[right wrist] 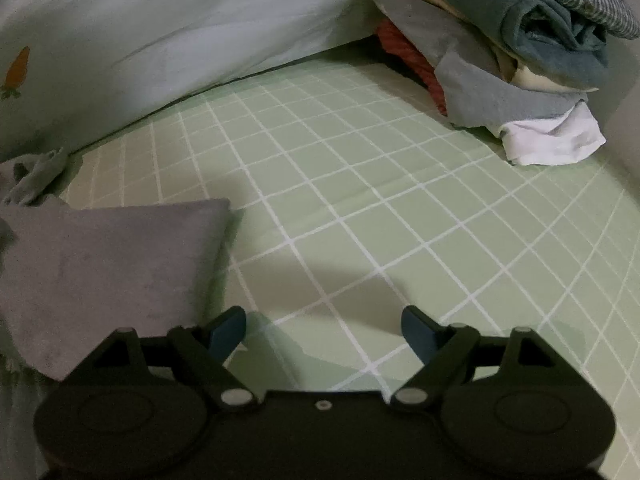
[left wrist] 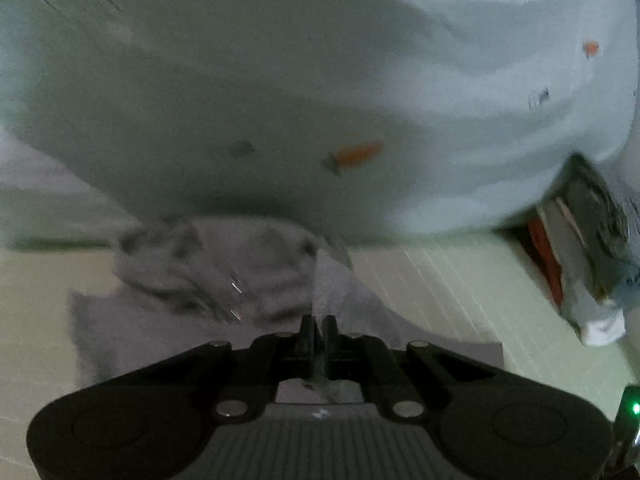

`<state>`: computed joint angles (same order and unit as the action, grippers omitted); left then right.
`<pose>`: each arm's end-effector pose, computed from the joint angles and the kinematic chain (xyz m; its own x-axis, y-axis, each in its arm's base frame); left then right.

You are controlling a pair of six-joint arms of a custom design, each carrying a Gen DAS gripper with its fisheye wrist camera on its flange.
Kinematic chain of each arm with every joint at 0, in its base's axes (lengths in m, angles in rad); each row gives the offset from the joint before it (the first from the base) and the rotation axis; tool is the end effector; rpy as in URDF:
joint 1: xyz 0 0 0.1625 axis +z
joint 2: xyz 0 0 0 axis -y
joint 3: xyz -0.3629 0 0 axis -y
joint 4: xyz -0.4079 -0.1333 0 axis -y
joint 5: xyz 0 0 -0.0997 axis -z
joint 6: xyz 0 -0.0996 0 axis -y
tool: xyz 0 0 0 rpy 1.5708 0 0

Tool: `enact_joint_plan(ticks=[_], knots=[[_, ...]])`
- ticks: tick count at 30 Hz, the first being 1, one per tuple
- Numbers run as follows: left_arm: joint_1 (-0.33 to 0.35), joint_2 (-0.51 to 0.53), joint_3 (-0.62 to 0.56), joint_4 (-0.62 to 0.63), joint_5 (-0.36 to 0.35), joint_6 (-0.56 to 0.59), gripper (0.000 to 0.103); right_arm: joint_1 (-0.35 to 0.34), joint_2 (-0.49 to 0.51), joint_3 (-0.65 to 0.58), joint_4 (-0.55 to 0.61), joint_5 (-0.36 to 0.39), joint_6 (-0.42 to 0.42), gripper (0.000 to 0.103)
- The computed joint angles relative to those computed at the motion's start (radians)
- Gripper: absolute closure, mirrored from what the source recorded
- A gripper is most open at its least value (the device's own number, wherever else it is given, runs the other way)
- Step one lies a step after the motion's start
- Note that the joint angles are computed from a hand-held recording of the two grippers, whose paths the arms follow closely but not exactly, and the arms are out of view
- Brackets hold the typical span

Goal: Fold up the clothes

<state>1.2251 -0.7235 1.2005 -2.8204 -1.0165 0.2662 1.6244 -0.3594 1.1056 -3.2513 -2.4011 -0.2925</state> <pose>-0.0844 -0.7825 0.2244 -0.8281 0.1217 -0.5473 0.4773 0.6651 -0.5743 0.1000 -0.7482 0.0535 -0.6663 0.3618 0.6520 -0.2339 0.7288 -0.6435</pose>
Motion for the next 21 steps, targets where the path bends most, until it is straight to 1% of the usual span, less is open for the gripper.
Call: enact_joint_plan(ticks=[4, 9, 13, 16, 18, 20, 21], knots=[[0.004, -0.043, 0.028, -0.107, 0.061, 0.007, 0.099, 0.002, 0.010, 0.006, -0.045, 0.003, -0.031, 0.016], [0.013, -0.105, 0.058, -0.251, 0.170, 0.025, 0.100, 0.005, 0.020, 0.006, -0.069, 0.002, -0.052, 0.014], [0.027, -0.128, 0.057, -0.388, 0.273, 0.076, 0.100, 0.010, 0.031, -0.008, -0.069, -0.004, -0.067, 0.013], [0.045, -0.118, 0.024, -0.461, 0.377, 0.099, 0.100, 0.015, 0.040, -0.020, -0.060, -0.007, -0.078, 0.013], [0.060, -0.099, -0.003, -0.497, 0.460, 0.112, 0.100, 0.019, 0.046, -0.029, -0.051, -0.011, -0.087, 0.013], [0.076, -0.100, 0.000, -0.473, 0.528, 0.056, 0.099, 0.023, 0.052, -0.039, -0.040, -0.015, -0.097, 0.013], [0.085, -0.111, 0.016, -0.441, 0.538, 0.013, 0.094, 0.027, 0.057, -0.048, -0.028, -0.020, -0.106, 0.013]])
